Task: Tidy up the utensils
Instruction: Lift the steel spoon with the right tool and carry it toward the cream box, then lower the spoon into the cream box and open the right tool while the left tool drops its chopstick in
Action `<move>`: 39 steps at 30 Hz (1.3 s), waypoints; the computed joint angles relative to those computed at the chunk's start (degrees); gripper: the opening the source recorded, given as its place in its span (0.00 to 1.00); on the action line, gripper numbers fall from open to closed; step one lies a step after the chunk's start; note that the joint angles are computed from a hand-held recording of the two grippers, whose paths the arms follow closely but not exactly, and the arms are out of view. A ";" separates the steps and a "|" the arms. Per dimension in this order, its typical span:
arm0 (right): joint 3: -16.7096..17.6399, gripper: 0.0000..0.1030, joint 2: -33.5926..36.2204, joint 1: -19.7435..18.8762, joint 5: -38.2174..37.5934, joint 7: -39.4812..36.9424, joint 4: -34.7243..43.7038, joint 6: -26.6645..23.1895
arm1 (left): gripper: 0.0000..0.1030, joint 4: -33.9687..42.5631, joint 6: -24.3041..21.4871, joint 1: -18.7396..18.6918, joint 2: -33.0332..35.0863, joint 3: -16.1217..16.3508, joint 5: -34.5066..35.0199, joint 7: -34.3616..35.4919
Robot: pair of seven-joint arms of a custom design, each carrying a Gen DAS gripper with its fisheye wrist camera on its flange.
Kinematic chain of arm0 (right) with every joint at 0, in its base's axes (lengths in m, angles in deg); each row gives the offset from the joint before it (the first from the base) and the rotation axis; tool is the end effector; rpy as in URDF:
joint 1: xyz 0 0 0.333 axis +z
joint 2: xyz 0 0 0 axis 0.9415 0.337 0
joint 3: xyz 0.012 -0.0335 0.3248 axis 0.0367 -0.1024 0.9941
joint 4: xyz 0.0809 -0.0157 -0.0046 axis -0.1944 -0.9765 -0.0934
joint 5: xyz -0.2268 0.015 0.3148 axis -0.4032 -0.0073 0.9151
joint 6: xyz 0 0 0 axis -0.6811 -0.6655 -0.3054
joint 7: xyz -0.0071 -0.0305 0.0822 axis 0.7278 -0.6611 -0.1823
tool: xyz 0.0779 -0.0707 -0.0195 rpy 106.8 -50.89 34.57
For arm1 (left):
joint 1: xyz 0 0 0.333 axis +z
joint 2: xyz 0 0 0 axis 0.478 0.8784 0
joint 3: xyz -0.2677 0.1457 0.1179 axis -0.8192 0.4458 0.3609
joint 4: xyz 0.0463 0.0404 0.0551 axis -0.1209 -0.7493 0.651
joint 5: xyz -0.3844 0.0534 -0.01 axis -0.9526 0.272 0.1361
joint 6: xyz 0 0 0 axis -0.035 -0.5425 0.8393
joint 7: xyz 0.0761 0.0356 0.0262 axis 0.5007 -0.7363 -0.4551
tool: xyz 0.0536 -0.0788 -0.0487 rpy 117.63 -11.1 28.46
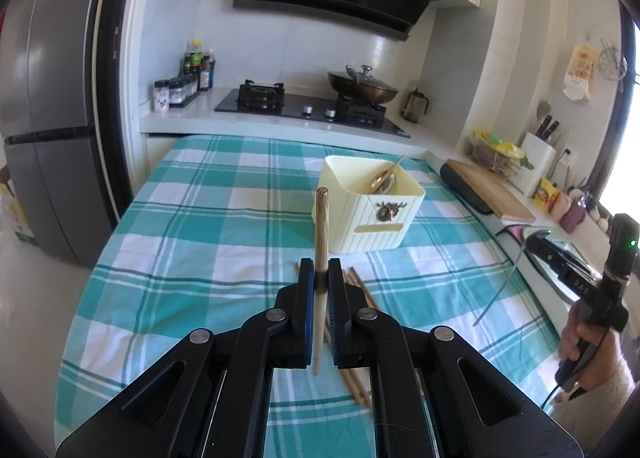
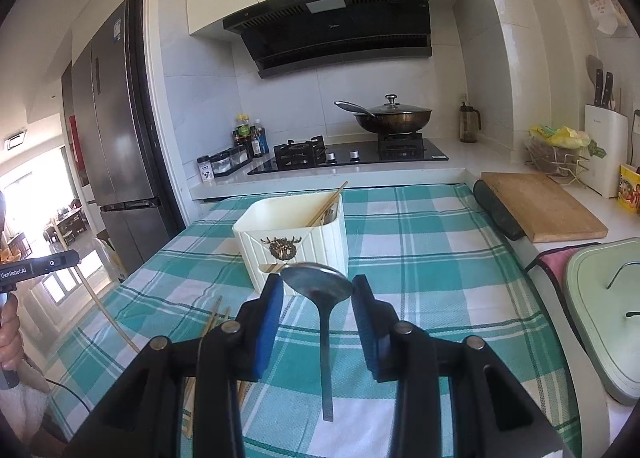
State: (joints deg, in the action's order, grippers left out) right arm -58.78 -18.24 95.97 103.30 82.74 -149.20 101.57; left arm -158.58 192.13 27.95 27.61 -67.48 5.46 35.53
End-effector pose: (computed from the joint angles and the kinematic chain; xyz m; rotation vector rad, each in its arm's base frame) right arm 0.4924 0.1835 0.5875 -1.7877 1.0014 -0.4119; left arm 0.3382 -0.2044 0.6232 -1.9334 1.3143 -0.9439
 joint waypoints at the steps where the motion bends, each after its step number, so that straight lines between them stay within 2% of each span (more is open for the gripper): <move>1: 0.02 0.35 -0.12 -0.01 -0.07 -0.02 0.05 -0.05 | 0.05 -0.01 0.02 -0.07 -0.06 0.07 0.01 0.05; 14: -0.10 0.35 0.25 0.05 -0.52 -0.24 3.47 -1.88 | 0.05 2.42 1.04 -0.57 1.34 1.74 -0.41 3.93; 22: 0.75 0.35 4.17 -1.50 -3.12 1.92 10.41 -4.75 | 0.05 7.82 3.75 -1.21 6.08 5.40 -2.94 10.19; 25: 1.53 0.35 7.01 -2.55 -5.07 3.57 14.86 -6.29 | 0.05 11.64 5.01 -1.22 9.14 6.73 -4.31 13.22; 29: 3.06 0.35 12.09 -4.33 -8.26 7.10 22.65 -8.80 | 0.05 18.26 6.68 0.71 14.33 6.54 -3.70 15.58; 34: 6.10 0.35 20.16 -6.59 -11.65 11.46 34.59 -10.15 | 0.05 28.93 8.62 3.23 23.36 5.58 0.11 16.01; 39: 9.42 0.35 29.40 -7.80 -16.73 15.84 46.60 -10.42 | 0.05 38.56 7.31 3.45 33.37 5.46 7.64 12.25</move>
State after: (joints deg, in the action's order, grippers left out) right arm -49.36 11.15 88.17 86.57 98.57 -102.60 91.15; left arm -120.03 199.44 31.40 60.98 -62.02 13.10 47.79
